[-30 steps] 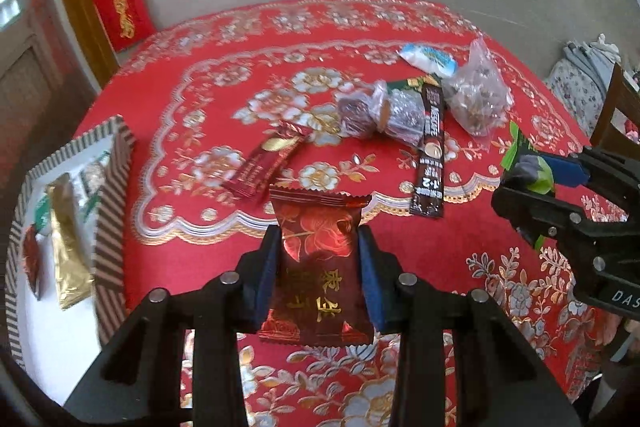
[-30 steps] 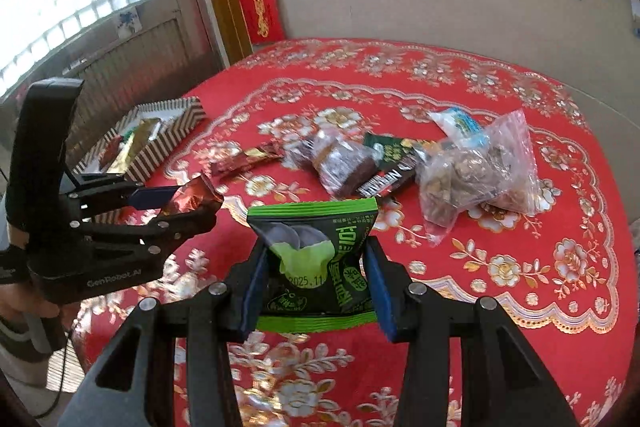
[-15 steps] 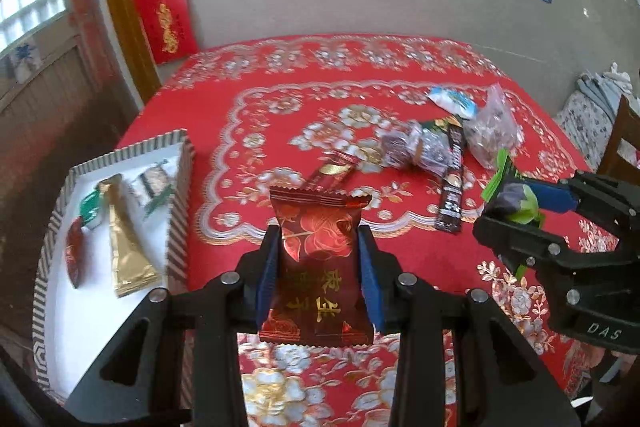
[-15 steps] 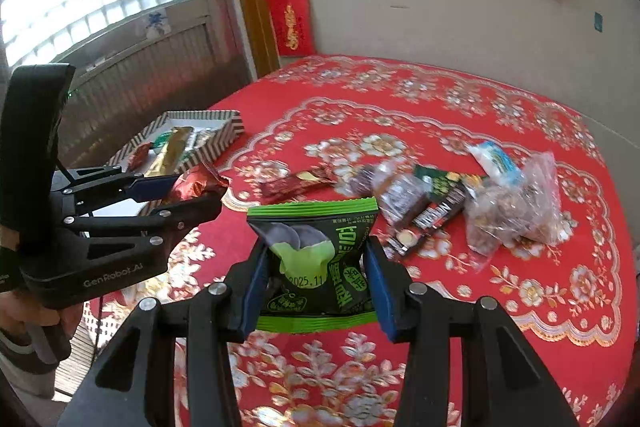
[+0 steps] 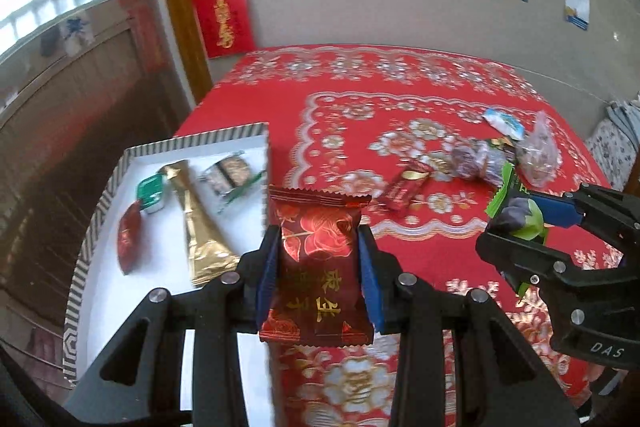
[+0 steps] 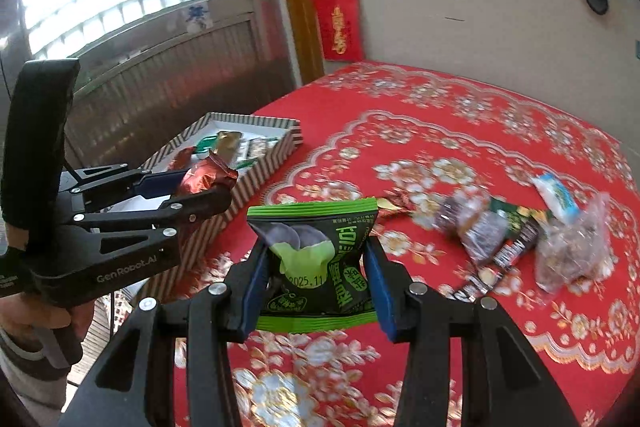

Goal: Organize snacks
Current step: 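Carry the red candy and green snack bag over the striped tray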

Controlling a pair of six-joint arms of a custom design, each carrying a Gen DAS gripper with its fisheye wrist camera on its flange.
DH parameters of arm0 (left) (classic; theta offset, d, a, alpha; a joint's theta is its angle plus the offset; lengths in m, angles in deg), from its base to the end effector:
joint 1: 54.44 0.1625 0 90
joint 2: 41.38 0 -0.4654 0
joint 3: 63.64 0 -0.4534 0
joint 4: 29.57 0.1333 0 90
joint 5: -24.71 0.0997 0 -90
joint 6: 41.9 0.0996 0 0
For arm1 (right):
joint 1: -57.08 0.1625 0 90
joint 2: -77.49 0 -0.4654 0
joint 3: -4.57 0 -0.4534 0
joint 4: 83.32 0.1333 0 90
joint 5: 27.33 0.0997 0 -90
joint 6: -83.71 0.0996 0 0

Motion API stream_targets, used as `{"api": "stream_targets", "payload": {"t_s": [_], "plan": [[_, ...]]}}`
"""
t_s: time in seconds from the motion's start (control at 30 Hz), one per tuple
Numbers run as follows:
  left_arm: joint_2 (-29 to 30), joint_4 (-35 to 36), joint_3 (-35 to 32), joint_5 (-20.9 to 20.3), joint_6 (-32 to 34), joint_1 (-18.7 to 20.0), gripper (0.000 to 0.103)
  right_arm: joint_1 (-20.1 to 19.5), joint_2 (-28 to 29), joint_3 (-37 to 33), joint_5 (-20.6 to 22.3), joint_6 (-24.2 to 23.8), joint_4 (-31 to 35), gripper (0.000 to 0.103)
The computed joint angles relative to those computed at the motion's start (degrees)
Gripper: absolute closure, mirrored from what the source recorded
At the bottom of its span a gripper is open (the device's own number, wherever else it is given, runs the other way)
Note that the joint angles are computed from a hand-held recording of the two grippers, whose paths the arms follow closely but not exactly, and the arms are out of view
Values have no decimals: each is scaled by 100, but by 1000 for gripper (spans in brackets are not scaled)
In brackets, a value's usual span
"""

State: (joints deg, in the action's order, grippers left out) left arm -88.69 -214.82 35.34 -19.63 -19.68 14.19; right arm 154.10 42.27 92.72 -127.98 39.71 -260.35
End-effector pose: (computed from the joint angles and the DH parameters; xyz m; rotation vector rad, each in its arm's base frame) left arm -0.0708 -0.7422 0.1672 0.4737 2.1834 -0.8739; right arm 0.2107 -0.7710 0.0440 1.0910 -2.4652 0.7041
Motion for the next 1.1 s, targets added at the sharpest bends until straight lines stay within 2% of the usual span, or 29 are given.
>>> {"api": "stream_targets", "payload": {"t_s": [0.53,1.1], "plan": [[-321,-99,-71,553,-219,446,64,289,607,-749,237,-19,763,56],[-206,117,-321,685,-345,690,64,395,933,-1124,174,-44,1191,56]]}}
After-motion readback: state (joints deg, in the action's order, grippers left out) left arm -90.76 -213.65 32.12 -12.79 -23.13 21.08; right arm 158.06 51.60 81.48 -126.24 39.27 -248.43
